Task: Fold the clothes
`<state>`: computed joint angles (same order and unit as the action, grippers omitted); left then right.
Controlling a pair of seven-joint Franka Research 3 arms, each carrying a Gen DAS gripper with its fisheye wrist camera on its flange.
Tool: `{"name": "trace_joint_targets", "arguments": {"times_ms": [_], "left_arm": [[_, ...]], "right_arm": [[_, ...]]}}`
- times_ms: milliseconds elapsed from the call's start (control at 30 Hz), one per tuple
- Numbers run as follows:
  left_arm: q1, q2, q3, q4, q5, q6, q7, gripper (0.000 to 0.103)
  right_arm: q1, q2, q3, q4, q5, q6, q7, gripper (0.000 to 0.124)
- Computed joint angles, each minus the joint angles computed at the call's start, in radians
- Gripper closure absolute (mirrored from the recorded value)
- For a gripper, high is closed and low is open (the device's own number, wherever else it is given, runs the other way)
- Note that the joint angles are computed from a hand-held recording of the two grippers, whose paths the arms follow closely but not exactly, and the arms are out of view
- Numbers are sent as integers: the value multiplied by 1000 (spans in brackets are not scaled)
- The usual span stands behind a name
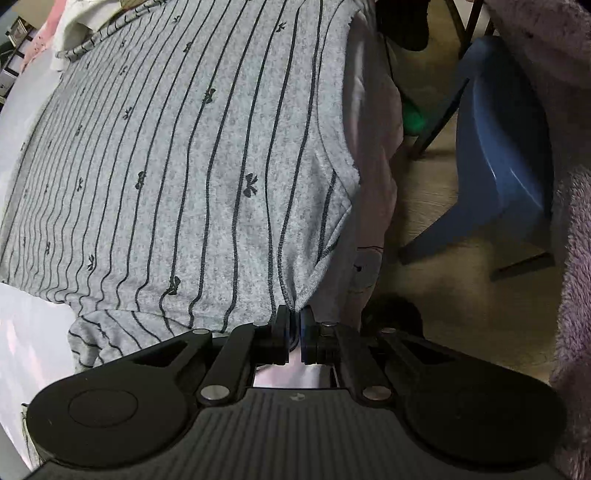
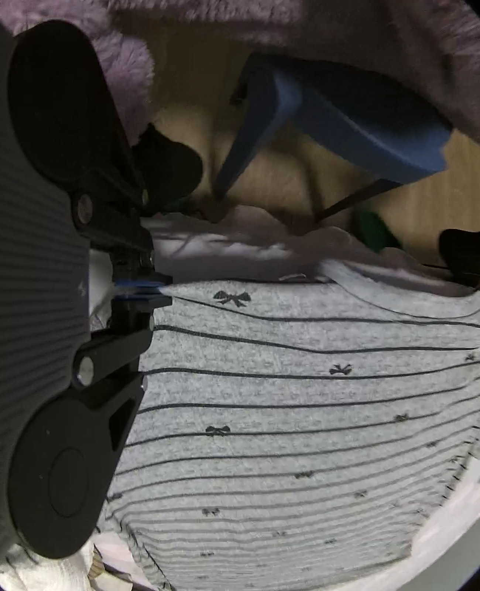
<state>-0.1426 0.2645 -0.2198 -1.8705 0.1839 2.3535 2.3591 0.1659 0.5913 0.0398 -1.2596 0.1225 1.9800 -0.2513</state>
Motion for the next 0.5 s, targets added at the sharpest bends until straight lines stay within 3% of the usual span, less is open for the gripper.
{"name": "trace_joint_targets", "arguments": {"times_ms": [200,233,300,333,400,500], "left_arm": [[0,6,2,7,1,-6,-20,98],[0,1,1,4,2,-5,-18,95],[2,-17,-6,-7,-16,4,-12,88],[4,-33,-12,-25,-31,35,-2,85],[6,-67,-21,-75,-52,124,31,83],[3,-85,-43,-102,-112,173,110,82]], "right_arm": [[2,21,-3,18,-8,9,11,114],[2,19,-3,16,-9,10,10,110],[3,12,-3,19,-14,-6,7,90],[2,7,-1,20,-13,-12,3,82],[-13,-16,16,2,25,-7,-21,82],[-41,-77,55,-91,120,76,-116,82]]}}
